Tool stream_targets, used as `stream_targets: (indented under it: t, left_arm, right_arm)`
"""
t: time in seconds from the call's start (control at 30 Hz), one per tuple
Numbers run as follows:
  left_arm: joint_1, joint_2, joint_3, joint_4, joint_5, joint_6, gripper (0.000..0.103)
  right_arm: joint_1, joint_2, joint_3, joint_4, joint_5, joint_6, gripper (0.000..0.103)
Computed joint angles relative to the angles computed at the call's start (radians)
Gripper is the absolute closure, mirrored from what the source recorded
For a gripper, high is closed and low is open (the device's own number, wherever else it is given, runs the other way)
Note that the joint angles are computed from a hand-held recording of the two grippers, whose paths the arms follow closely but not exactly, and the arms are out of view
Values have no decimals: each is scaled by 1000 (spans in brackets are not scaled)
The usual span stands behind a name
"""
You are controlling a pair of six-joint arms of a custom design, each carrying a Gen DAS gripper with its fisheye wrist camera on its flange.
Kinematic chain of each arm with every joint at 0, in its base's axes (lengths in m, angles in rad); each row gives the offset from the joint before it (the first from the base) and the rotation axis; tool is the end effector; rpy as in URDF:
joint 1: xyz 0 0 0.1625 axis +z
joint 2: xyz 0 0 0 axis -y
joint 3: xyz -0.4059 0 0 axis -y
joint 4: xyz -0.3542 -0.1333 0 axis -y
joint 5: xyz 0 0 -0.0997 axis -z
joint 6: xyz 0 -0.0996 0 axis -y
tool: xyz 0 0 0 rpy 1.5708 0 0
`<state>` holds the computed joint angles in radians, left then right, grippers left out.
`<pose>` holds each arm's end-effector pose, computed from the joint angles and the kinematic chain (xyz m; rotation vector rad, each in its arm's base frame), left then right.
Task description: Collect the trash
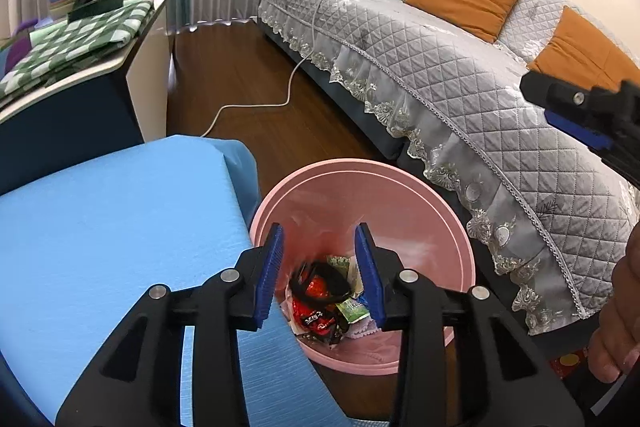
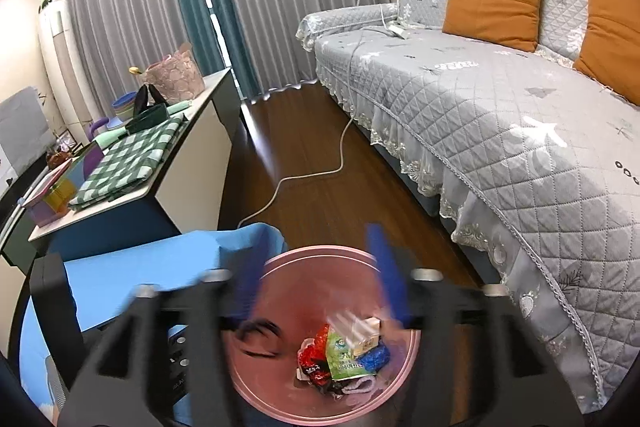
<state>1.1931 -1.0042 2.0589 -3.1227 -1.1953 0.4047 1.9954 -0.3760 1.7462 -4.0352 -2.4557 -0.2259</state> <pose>-0.0356 -0.5502 0.1630 0.9040 2.5312 -0.6746 0.2778 -0.4779 0.0241 0.0936 -2.1121 1.3267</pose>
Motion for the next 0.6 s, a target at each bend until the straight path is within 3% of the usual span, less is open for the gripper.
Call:
stream_targets:
  t: [0.13, 0.37, 0.6]
  left_arm:
    - [2, -15, 13, -5, 3, 1, 63]
    - [-4, -97, 62, -26, 30, 34, 39]
    - [15, -230, 102, -54, 58, 73, 26]
  right_arm:
    - [6, 1, -3, 0, -5, -7, 34]
    - [34, 2, -6, -26, 1, -12, 16]
    - [108, 20, -22, 5, 28, -36, 6]
